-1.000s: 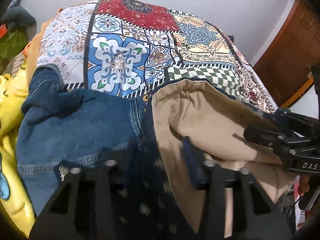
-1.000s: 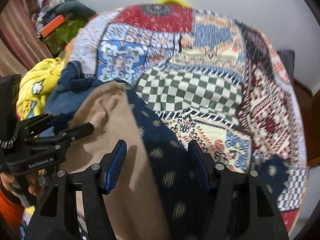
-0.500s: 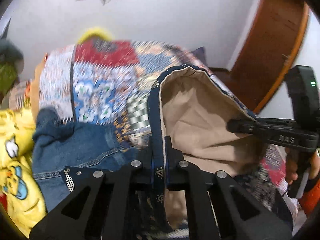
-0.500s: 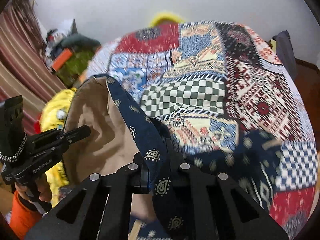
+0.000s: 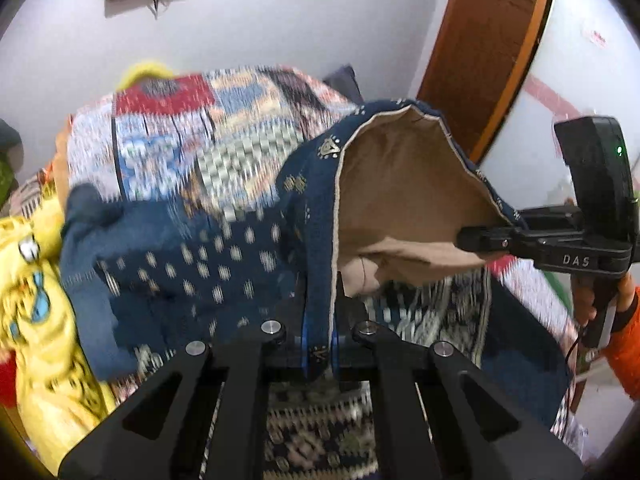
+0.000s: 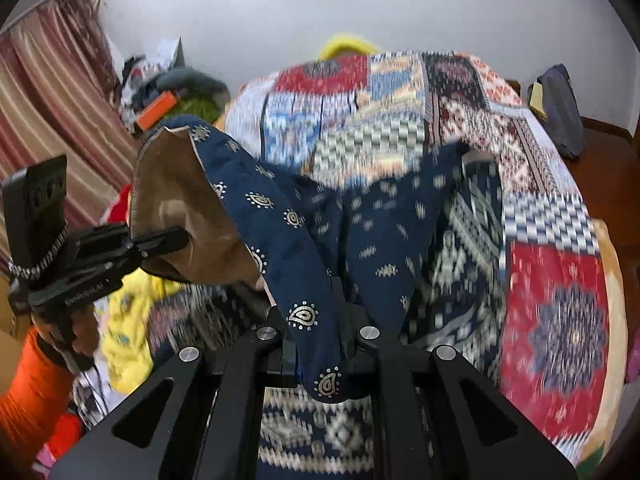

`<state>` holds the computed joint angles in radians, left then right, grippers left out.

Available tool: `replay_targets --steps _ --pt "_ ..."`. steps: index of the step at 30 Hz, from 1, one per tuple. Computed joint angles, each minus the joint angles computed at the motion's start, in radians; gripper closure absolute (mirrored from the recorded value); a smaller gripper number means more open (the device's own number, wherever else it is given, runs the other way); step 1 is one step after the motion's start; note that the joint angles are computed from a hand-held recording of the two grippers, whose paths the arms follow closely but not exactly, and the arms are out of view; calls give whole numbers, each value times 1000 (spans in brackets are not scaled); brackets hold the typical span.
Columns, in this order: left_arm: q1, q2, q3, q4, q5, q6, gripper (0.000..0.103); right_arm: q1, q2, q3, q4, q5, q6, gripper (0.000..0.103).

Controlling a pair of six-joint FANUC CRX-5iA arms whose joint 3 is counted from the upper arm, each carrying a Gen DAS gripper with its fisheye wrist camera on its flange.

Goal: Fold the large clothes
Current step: 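Lift the hood with the left tool and fold it over the garment body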

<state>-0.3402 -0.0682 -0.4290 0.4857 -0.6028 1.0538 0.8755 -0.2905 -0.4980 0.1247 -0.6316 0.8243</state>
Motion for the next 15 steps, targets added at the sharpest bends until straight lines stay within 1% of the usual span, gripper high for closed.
replay_targets --steps 2,6,8,9,10,11,12,13,14,15 --pt "-7 -6 -16 -39 -24 27 97 13 -3 -17 -32 -6 15 94" --pt "-39 -13 -37 -136 -70 82 96 36 -8 -47 -45 -21 3 90" --pt "-59 -10 -34 -198 -98 120 91 49 -7 -55 -20 -37 -17 90" --pt "-69 -14 -40 -217 -107 132 89 55 -3 -54 -13 -51 -23 87" --pt "-75 -23 -53 -223 -108 137 83 61 -1 -45 -13 -76 -26 85" --pt "-77 -34 -67 -224 -110 142 71 66 0 -41 -6 -96 -34 79" --pt "-74 -44 -79 -221 -110 142 65 77 -1 -39 15 -124 -50 71" --pt "-73 -60 -93 -224 -106 152 58 92 -7 -42 38 -143 -72 66" --pt "-70 -73 -100 -227 -106 159 57 107 -19 -52 67 -155 -89 58" --pt "-65 -91 -108 -229 -110 167 57 125 -39 -71 103 -158 -111 54"
